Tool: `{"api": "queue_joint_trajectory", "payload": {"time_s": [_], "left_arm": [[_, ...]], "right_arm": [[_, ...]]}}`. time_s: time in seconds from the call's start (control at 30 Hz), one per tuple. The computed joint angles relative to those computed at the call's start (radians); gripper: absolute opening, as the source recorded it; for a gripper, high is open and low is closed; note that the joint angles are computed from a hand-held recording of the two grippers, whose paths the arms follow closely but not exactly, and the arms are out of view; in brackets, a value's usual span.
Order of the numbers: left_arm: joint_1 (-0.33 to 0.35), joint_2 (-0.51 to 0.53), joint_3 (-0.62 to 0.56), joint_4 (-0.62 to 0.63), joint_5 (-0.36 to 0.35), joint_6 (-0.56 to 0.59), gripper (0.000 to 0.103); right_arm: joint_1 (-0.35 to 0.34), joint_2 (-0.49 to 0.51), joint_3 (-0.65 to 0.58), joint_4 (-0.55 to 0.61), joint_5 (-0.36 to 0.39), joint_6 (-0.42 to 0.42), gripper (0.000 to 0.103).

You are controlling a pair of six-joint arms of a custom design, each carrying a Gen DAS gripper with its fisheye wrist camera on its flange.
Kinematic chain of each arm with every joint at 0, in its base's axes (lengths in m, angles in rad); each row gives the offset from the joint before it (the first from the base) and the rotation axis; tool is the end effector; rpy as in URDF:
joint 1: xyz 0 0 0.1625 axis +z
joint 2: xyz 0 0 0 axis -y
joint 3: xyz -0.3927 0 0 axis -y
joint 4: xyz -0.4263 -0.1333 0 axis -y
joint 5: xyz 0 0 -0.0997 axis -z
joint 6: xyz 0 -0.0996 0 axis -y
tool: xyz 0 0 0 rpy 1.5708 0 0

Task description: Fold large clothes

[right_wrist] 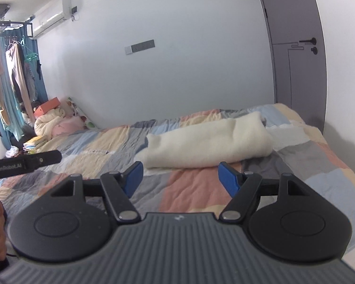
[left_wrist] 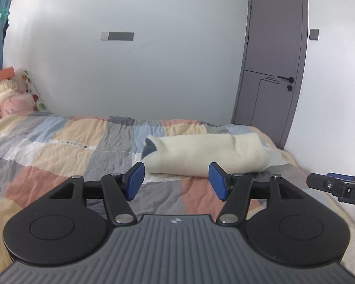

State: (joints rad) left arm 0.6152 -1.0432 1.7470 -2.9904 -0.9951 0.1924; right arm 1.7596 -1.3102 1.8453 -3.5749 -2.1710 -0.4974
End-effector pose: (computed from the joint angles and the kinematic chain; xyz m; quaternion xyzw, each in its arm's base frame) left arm -0.4249 -0.5299 0.2283 0.4042 0.8082 -0.4108 0.1217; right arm 0.1807 -0.5354 0.4154 0.0519 -0.7343 0.5989 0.3152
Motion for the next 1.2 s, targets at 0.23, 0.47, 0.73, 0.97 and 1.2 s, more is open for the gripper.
{"api": "queue_joint_trajectory", "payload": {"time_s": [0.23, 0.47, 0.73, 0.97, 1.2], "left_arm": [[-0.012, 0.015, -0.004, -0.021, 0.014, 0.017, 0.068], [-0.010, 0.028, -0.008, -0.004, 0.011, 0.016, 0.078], [-0.003, 0.058, -0.013, -0.007, 0.024, 0.024, 0.102], [-0.006, 0.073, -0.021, 0.025, 0.037, 0.031, 0.103], [-0.012, 0.073, -0.016, 0.018, 0.050, 0.021, 0.103]], "right_arm": [[0.008, 0.007, 0.021, -0.024, -0.057, 0.001, 0.073], [-0.001, 0.006, 0.023, -0.025, -0.082, -0.002, 0.072], [-0.003, -0.012, 0.033, -0.016, -0.078, 0.017, 0.072], [-0.003, -0.020, 0.037, -0.016, -0.090, 0.021, 0.072], [-0.003, -0.010, 0.031, -0.034, -0.120, -0.001, 0.076]]}}
